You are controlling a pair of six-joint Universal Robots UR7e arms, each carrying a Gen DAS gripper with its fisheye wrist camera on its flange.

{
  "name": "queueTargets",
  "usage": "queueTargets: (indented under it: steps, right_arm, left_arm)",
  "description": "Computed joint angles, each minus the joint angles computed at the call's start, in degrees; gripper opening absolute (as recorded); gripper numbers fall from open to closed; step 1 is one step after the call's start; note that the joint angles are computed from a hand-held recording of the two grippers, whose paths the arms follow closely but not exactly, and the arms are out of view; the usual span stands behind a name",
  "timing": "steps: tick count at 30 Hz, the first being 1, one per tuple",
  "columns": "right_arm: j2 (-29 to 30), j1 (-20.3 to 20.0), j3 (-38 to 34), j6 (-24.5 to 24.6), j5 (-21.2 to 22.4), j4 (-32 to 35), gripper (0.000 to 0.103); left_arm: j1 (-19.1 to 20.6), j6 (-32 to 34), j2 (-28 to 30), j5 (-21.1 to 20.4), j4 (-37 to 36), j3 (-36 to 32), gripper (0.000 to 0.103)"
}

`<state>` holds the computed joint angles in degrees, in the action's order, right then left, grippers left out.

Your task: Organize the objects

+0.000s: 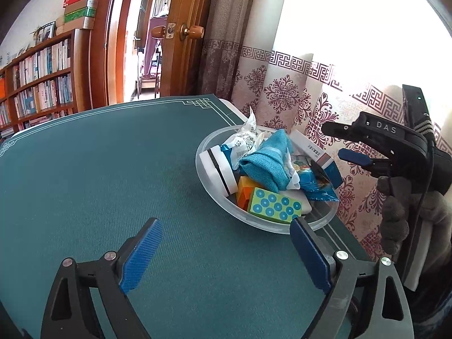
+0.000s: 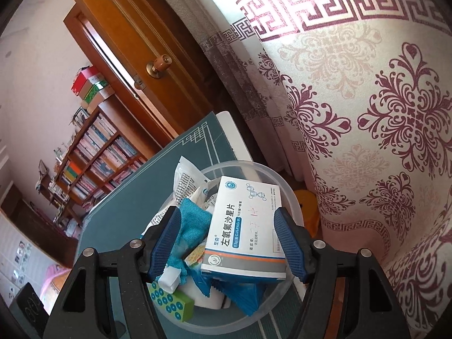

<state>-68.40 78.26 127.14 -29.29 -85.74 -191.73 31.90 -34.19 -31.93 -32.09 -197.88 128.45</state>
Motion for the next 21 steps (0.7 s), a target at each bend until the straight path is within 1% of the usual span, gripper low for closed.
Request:
queueTargets:
  steps: [2,4,7,9,12,16,18,21]
  right_arm:
    - [-1.0,0.4,2.6,-2.7,-0.7,-3.5,0.076]
    - [-1.9,1.0,5.3,-6.2,-1.8,-6.4,0.082]
    - [-2.9,1.4,9.6,-12.2,-3.9,-10.8,0.084]
    - [-3.6,1.2,12.1,-14.8,-5.2,-12.4,0.086]
    - [-5.0,0.2,15.0,-16.1,-6.5,-12.9,0.087]
    - [-4.9,-0.3,17.9,-18.7,-8.4,-16.7,0.087]
    - [-4.7,-0.3,18.9,-19.6,-8.5,-18.6,0.088]
    - [-4.9,-0.2,20.3,-20.7,-7.7,-20.7,0.092]
  left_arm:
    - [-0.3,-1.7,-0.5,1.0,2.1,0.2,0.098]
    - [-0.7,-3.2,-1.0,2.2,4.4,0.4,0.101]
    - [-1.3,-5.4,-1.9,3.7,7.5,0.9,0.102]
    - [-1.8,-7.0,-2.4,4.7,9.9,1.0,0.102]
    - [-2.6,-8.5,-2.8,5.3,11.7,1.2,0.102]
    - [-3.8,-11.9,-3.7,6.0,15.2,1.6,0.102]
    - [-4.4,-14.6,-4.4,6.6,18.3,1.7,0.102]
    - [-5.2,-19.0,-5.5,7.7,24.2,1.6,0.102]
